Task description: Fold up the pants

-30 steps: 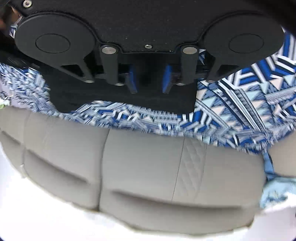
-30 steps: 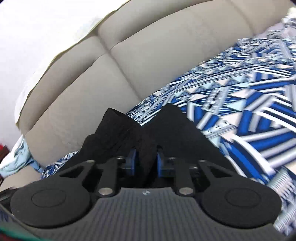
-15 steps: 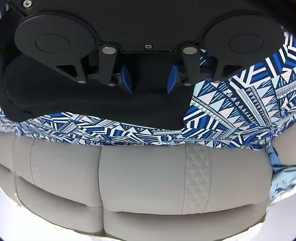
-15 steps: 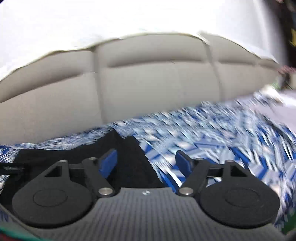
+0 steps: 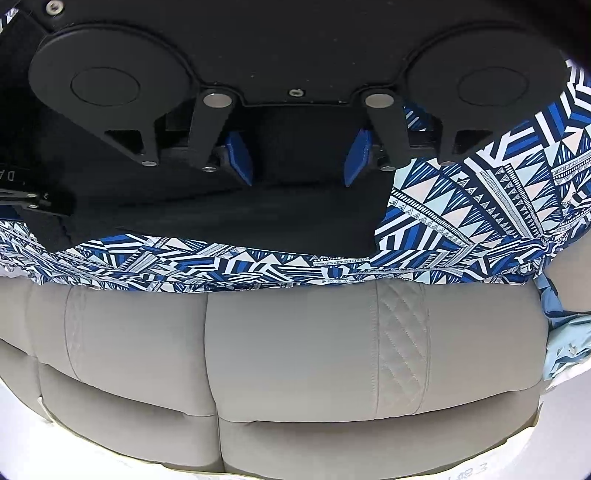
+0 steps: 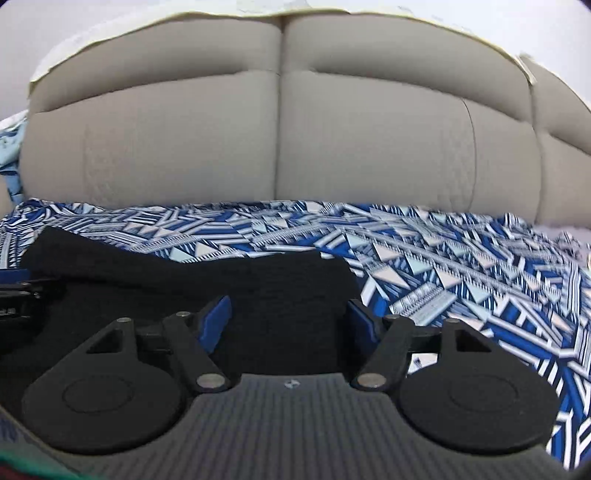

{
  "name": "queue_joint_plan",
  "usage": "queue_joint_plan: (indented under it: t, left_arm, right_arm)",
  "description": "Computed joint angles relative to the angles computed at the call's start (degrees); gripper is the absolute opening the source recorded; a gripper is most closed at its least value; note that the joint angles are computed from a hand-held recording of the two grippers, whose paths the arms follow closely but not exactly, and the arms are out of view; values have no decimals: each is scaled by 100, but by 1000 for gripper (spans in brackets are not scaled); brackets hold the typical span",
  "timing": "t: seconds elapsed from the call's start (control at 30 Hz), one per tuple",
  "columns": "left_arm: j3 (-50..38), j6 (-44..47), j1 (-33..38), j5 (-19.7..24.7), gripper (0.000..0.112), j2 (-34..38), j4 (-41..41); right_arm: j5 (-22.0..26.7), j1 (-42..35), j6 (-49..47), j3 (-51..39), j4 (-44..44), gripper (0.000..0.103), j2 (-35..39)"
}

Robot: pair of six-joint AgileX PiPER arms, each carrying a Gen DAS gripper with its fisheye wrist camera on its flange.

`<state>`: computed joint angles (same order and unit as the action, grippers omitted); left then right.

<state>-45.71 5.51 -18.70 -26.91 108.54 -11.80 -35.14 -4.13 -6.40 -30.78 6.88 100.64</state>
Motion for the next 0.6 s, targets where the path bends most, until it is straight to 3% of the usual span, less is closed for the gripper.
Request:
queue_joint_plan:
  t: [0.13, 0.23, 0.3, 0.47, 0.6]
  left_arm:
    - [-58, -176, 24, 104, 58, 2, 124]
    - [-90, -148, 11, 152, 60, 6, 69]
    - [-118, -43, -20, 189, 62, 11, -64]
    - [-80, 364, -98, 454, 67, -209, -575]
    - [758, -586, -42, 164, 67, -871, 316]
  right_arm:
    - [-61, 73, -559, -309, 513, 83, 394]
    - [562, -351, 540, -733, -464, 84, 527]
    - [693, -614, 1291, -826, -1251, 86, 560]
    - [716, -896, 1909, -915, -2271, 89, 601]
    - [343, -1336, 3095, -599, -3326, 90, 325]
